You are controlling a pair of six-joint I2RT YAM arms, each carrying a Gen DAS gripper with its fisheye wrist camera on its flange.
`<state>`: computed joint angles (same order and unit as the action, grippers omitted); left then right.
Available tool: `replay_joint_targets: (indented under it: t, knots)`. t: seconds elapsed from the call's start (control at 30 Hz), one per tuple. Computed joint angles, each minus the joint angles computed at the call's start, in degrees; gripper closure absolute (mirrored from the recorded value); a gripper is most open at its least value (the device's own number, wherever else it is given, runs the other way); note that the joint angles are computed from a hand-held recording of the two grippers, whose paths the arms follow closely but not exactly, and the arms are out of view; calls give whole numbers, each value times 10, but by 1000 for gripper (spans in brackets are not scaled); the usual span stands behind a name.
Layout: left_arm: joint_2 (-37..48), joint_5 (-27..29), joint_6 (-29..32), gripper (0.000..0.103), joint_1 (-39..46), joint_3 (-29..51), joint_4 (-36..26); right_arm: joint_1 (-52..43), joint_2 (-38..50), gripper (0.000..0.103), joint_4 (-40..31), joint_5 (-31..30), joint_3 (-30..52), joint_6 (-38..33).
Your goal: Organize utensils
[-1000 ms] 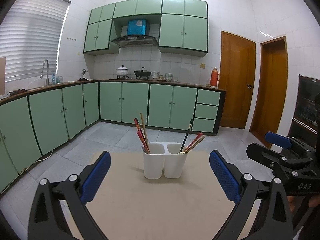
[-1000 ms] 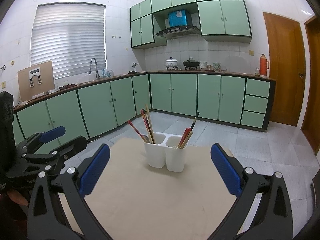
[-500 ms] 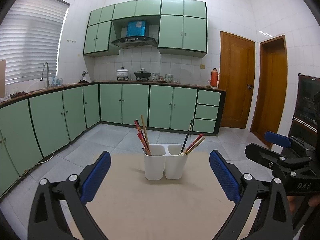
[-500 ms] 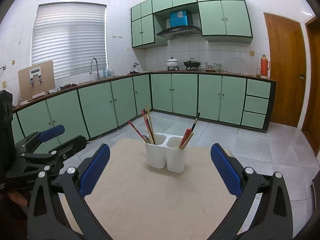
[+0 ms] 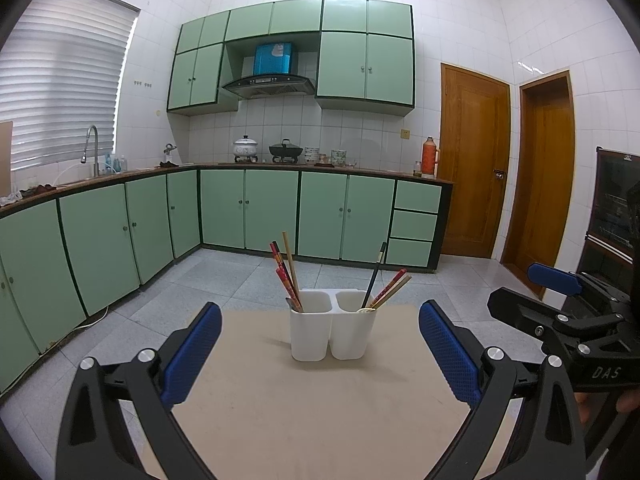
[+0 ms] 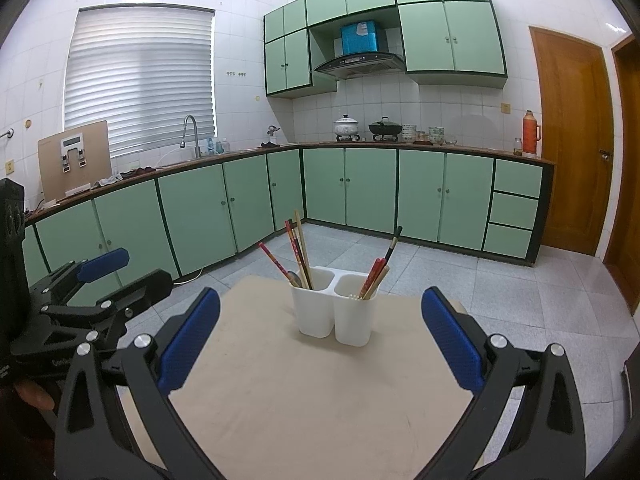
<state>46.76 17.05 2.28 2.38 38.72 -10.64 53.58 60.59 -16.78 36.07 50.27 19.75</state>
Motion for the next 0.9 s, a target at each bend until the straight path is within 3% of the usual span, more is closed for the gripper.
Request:
replay_joint_targets:
  t: [0.9]
  knots:
    - [2, 4, 1, 6, 7, 9, -9, -1, 3, 5, 0, -1, 2, 1]
